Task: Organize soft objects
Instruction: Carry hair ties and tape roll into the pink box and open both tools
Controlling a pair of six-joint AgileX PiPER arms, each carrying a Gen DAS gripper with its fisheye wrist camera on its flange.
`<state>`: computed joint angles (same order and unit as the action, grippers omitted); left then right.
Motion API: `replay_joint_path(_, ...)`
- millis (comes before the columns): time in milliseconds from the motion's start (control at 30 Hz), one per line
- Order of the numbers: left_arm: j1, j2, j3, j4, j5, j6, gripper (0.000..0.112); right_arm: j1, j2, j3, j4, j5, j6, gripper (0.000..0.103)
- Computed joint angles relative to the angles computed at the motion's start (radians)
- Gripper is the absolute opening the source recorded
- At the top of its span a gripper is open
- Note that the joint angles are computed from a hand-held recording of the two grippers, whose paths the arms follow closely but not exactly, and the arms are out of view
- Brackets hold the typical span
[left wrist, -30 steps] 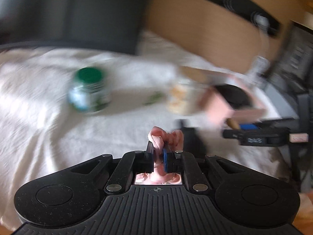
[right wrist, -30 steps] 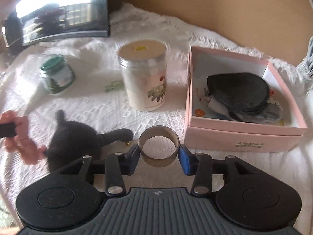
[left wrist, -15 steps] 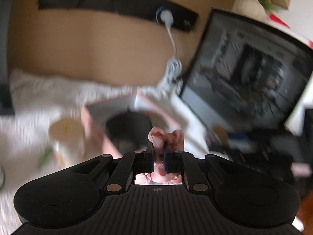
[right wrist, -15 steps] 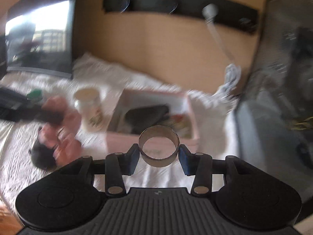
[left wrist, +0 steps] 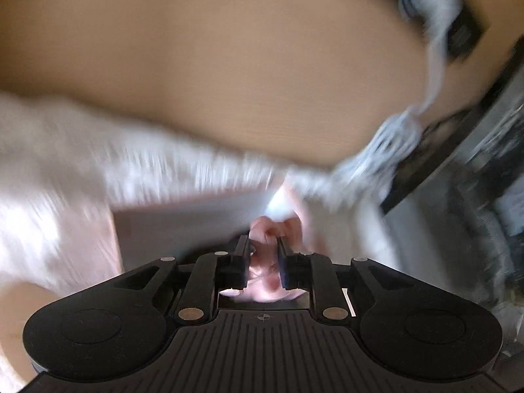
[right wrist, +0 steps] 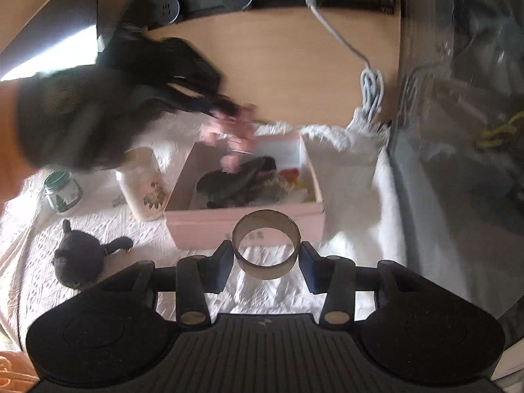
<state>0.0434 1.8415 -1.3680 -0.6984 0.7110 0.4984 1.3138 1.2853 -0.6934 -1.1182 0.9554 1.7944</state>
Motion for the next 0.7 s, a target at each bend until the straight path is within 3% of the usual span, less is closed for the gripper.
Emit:
replay_joint_path(67, -0.053, 0.069, -0.034, 0.149, -0.022, -0.051, 0.022, -0.010, -0.006, 0.022, 0.009, -0.040, 0.003, 0.043)
replay_joint_path(133, -0.094, 0.051, 0.038, 0.219, -0.151, -0.047, 0.032, -0.026, -0.007, 0.039, 0.010, -0.073, -0.007, 0.043)
replay_joint_path(200, -0.113, 0.026, 0.062, 0.313, -0.214, -0.137, 0.034, -0.055, -0.003, 0.042, 0.003, -0.097, -0.033, 0.043)
replay_joint_path(267, -0.096, -0.037, 0.126, 0.280, -0.300, -0.144, 0.032, -0.075, 0.017, 0.032, -0.024, -0.090, -0.055, 0.043)
replay_joint_path(333, -0.053, -0.121, 0.206, 0.114, -0.358, -0.020, 0.032, -0.079, 0.042, 0.019, -0.072, -0.063, -0.079, 0.043)
replay_joint_path(400, -0.002, -0.200, 0.260, -0.005, -0.349, 0.045, 0.032, -0.101, 0.062, -0.001, -0.127, -0.065, -0.104, 0.043)
replay_joint_path(533, 0.140, -0.361, 0.394, -0.159, -0.265, 0.168, 0.032, -0.239, 0.104, -0.086, -0.190, -0.186, -0.162, 0.043)
replay_joint_path(600, 0.192, -0.442, 0.477, -0.115, -0.257, 0.141, 0.032, -0.320, 0.147, -0.160, -0.200, -0.253, -0.169, 0.043)
replay_joint_path(700, 0.243, -0.552, 0.561, 0.141, -0.222, -0.110, 0.032, -0.462, 0.240, -0.315, -0.097, -0.376, -0.250, 0.043)
